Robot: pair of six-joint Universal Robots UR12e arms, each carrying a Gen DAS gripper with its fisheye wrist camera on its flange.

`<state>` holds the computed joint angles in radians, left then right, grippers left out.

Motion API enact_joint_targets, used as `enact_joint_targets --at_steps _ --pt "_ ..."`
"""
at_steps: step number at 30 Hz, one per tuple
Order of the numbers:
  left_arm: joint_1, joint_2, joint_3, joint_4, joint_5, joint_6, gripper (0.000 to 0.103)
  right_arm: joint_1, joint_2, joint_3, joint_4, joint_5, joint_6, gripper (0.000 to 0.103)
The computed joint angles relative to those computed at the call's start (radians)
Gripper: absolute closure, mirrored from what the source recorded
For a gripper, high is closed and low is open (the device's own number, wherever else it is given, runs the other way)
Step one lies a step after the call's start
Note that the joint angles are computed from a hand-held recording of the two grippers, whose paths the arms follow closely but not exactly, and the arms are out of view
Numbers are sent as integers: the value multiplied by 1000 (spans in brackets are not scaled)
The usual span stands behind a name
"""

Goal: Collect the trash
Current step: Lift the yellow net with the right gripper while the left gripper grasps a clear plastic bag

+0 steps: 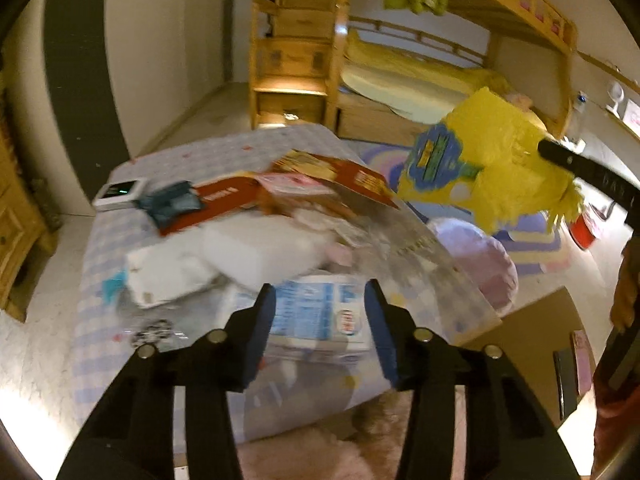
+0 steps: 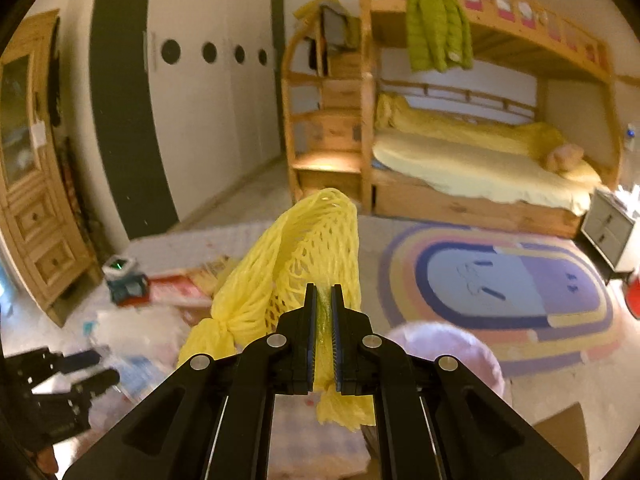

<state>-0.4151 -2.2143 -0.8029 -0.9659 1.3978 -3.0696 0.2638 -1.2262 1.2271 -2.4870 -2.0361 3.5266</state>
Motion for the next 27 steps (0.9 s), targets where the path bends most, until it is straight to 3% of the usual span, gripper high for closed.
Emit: enact_joint_targets --at_steps 3,11,15,18,23,27 --pt "-12 -22 26 -29 14 -3 59 2 -9 37 14 -8 14 96" --pt "-24 -71 101 -87 41 -42 59 -4 -21 103 20 83 25 96" --pt "-27 -98 143 -111 43 -63 65 1 -18 111 27 105 20 96" --pt "-25 -114 172 -136 18 -105 71 0 -20 118 27 125 17 96" --pt "-25 -114 165 -107 0 -115 97 6 -22 123 19 128 -4 96" --pt "-23 -86 110 -28 5 -106 101 9 -30 131 7 114 5 96"
